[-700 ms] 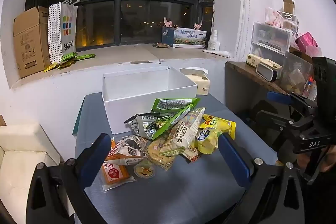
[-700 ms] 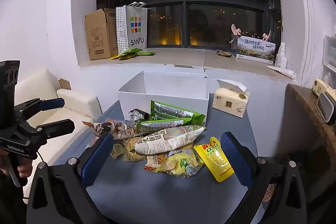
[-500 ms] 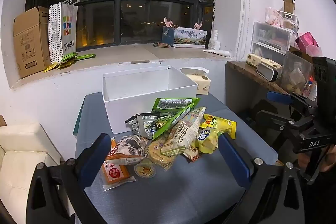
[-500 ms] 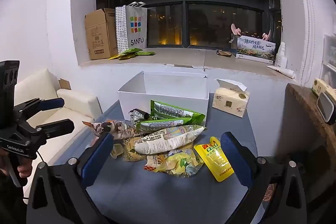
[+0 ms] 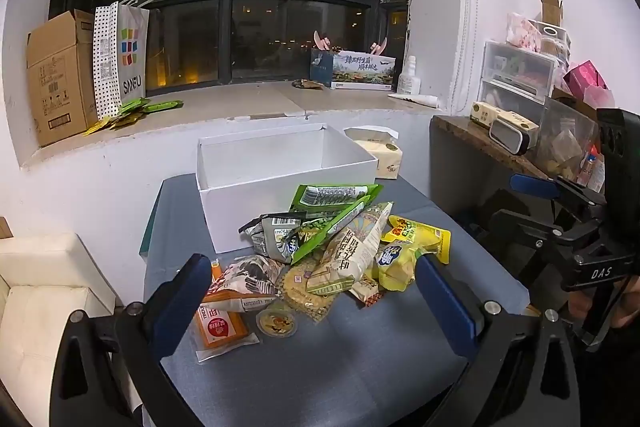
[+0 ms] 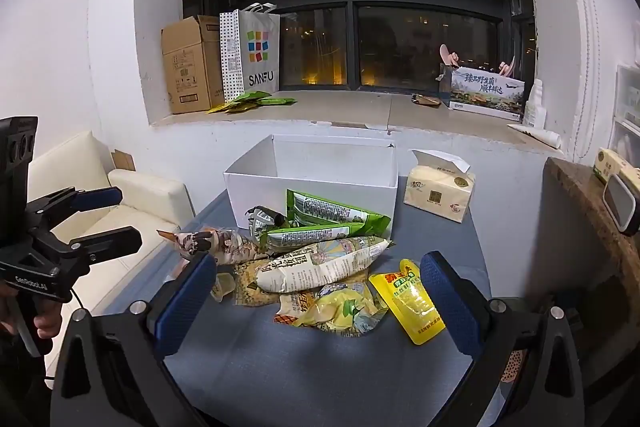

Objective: Organize snacks

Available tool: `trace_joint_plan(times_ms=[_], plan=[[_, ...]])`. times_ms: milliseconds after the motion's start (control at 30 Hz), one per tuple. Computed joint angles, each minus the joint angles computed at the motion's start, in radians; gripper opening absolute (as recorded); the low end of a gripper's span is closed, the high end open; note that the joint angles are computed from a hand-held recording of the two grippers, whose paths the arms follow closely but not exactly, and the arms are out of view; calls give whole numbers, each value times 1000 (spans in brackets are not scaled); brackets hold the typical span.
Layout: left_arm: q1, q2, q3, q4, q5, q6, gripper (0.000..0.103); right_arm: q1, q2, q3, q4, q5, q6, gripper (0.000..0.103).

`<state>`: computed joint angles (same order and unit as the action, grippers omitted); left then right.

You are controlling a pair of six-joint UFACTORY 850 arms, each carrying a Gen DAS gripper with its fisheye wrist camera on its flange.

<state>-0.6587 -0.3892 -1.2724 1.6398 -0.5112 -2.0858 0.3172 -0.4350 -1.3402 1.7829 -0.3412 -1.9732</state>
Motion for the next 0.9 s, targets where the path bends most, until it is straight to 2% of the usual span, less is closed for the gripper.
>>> trace_joint_plan(times_ms=[900], plan=[[6,-9,-4,0,13,7,103,-4,2,6,-4,-11,-5,103]])
